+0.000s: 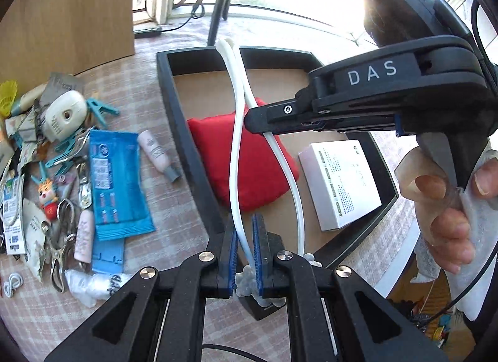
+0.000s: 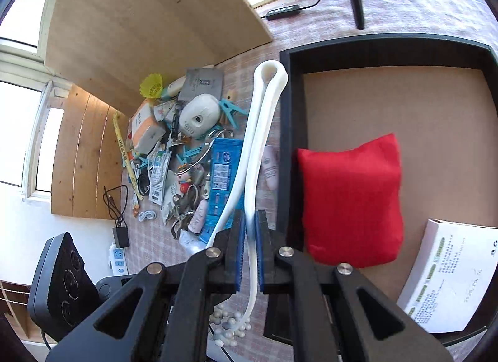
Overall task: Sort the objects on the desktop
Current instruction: 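Carry the white cable into the tray and release it, then grasp the silver scissors with the left gripper while the right gripper grasps the plastic bag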
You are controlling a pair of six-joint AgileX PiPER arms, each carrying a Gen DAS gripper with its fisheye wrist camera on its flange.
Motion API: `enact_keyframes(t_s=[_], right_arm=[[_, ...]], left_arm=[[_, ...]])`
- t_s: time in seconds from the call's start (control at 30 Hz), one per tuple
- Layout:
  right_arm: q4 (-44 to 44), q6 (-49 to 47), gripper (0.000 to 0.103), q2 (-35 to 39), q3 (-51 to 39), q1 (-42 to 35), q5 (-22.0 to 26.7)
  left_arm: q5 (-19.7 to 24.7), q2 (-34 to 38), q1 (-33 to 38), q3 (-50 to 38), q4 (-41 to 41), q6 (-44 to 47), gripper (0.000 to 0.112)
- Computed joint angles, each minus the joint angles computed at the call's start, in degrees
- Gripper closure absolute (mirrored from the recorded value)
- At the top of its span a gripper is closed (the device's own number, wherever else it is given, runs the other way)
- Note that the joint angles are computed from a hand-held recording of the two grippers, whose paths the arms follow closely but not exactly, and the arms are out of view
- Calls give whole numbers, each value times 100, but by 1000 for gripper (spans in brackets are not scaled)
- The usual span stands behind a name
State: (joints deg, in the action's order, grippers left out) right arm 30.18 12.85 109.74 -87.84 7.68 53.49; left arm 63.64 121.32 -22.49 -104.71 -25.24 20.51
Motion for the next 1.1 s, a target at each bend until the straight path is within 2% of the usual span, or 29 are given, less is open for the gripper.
enact_keyframes(t_s=[0.13, 0.17, 0.2, 0.23, 0.27, 0.3, 0.33, 0.37, 0.5, 0.67, 0.77, 0.9, 1.1], right_arm=[[-147, -80, 96, -419, 615, -443, -89], [-183, -149, 96, -490, 704, -573, -64], [-314, -147, 96, -555, 762, -618, -54], [-670, -42, 96, -598, 719, -575, -2], [-1243, 240, 94, -646, 675, -454, 11], [-1816, 579, 90, -687, 661, -365, 32], [-2293, 882, 79, -739, 660, -264, 24], [-2542, 997, 73, -803, 705, -191, -59], [-2361, 668, 73, -807, 632, -218, -124], [-2336, 625, 69, -552, 200, 167, -7], [-2309, 605, 62, -259, -153, 481, 64], [-2157, 542, 62, 186, -711, 844, 171], [-2024, 481, 60, 1107, -2096, 1413, 669]], left_arm=[[88, 285, -526, -493, 319, -296, 103], [38, 349, -680, -569, 498, -368, 97], [-26, 358, -837, -611, 787, -510, 88], [-163, 317, -944, -542, 1013, -619, 61], [-423, 181, -983, -303, 1035, -574, 46], [-626, 81, -981, -103, 971, -467, 45], [-681, 30, -978, -14, 997, -457, 45], [-706, -20, -954, 60, 1068, -490, 45], [-794, -159, -662, 361, 988, -426, 45], [-1057, -492, -58, 1031, 955, -355, 45], [-1147, -678, 451, 1430, 924, -343, 45], [-1439, -935, 1192, 2043, 995, -213, 45], [-1460, -808, 2147, 2249, 1141, -23, 57]])
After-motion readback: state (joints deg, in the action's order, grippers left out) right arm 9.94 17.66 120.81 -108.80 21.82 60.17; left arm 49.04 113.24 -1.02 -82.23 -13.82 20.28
